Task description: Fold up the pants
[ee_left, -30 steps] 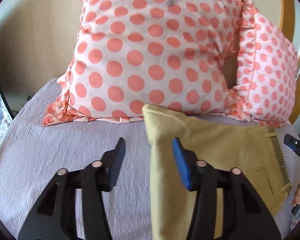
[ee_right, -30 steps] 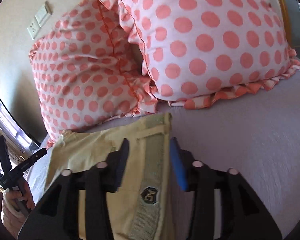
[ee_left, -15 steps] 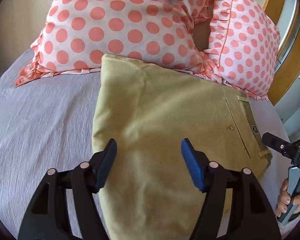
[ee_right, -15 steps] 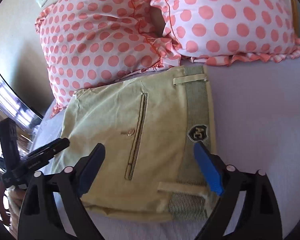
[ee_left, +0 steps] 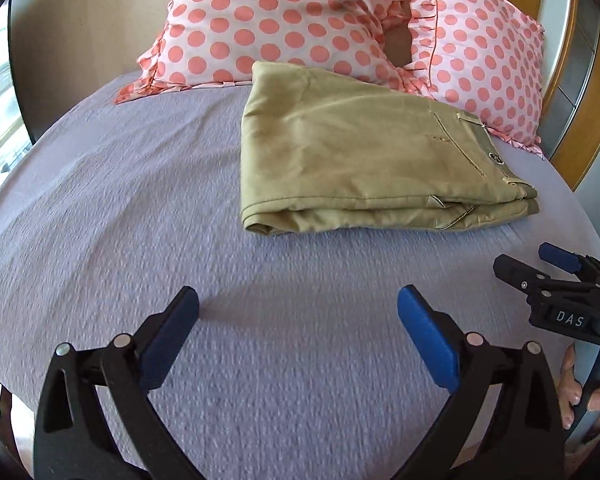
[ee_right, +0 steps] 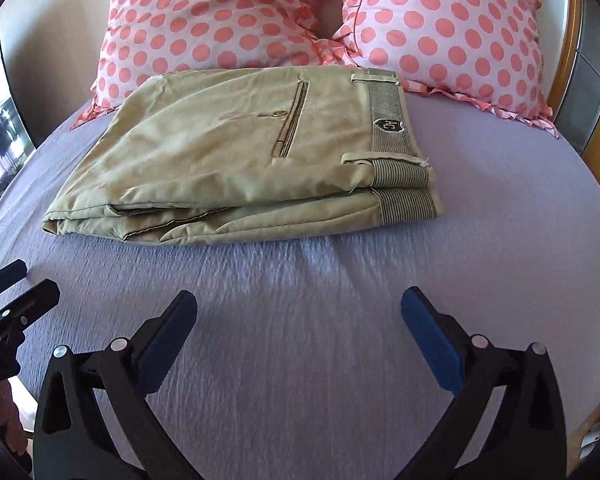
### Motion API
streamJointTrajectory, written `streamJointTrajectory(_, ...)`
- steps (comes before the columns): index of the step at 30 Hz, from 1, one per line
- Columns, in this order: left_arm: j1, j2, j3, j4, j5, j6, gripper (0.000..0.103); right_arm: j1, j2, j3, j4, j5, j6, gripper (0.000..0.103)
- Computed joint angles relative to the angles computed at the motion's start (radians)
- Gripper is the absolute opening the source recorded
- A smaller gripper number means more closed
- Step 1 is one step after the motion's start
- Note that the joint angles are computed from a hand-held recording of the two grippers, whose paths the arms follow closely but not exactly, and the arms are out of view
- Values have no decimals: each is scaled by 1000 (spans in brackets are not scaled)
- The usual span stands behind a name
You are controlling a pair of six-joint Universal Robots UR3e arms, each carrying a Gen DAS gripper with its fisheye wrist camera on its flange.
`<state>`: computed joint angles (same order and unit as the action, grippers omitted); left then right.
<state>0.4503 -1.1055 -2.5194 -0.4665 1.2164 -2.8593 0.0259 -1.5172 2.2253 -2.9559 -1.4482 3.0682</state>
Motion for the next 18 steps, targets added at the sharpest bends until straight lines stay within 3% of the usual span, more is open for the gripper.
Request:
streamJointTrajectory(3,-49,-55,2,80,52,-29,101,25,20,-6,-15,-41,20,102)
streamJointTrajectory(6,-171,-165,-1,245,205,-62,101,34,26,5,-46,-56,38,102)
streamJointTrajectory(12,-127,-165,-102,413,151,-49,101,38,35,7,-68,-65,51,102)
streamJointTrajectory(18,-126,-160,-94,401,146,-47,101,38,40,4,-72,-67,54,102)
